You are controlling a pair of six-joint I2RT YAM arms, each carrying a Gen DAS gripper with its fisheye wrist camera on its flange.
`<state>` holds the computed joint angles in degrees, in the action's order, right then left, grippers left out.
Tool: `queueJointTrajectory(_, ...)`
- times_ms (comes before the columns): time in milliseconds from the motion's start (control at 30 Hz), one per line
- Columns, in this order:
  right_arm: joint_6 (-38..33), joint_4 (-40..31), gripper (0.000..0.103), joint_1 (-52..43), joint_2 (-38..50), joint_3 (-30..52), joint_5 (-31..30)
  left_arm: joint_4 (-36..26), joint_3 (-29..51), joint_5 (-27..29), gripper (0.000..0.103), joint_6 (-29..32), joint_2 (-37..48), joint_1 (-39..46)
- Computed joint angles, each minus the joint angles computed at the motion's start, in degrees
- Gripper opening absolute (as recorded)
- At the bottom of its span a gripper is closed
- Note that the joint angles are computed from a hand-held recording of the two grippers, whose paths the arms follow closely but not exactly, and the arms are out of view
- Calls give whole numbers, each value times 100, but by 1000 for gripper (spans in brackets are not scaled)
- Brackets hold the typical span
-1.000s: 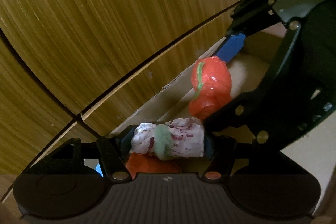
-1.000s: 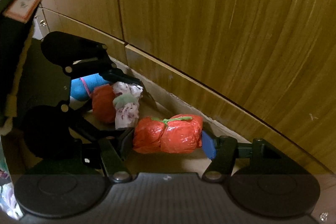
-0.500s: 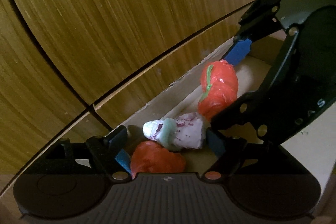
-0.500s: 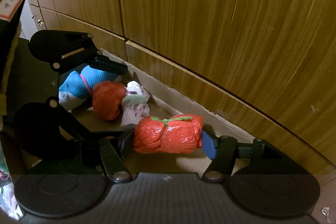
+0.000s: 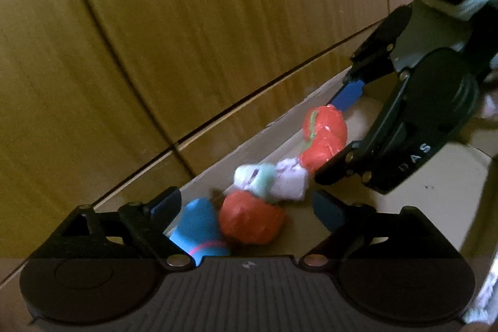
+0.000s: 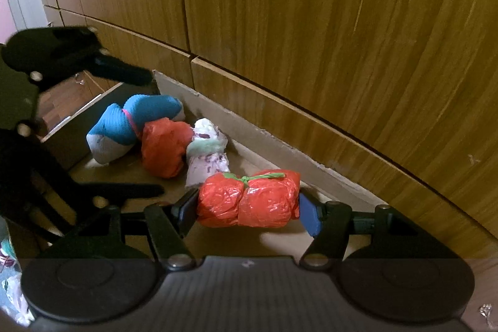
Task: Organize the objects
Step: 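Open both grippers to release the white sock and red bundle in the box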
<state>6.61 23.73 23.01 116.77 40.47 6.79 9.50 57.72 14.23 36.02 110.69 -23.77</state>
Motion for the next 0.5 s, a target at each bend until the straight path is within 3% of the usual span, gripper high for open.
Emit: queueJointTrajectory(500,78,-270,71,255,-51,136,407,-171,-235,245,96,-904,-329,411)
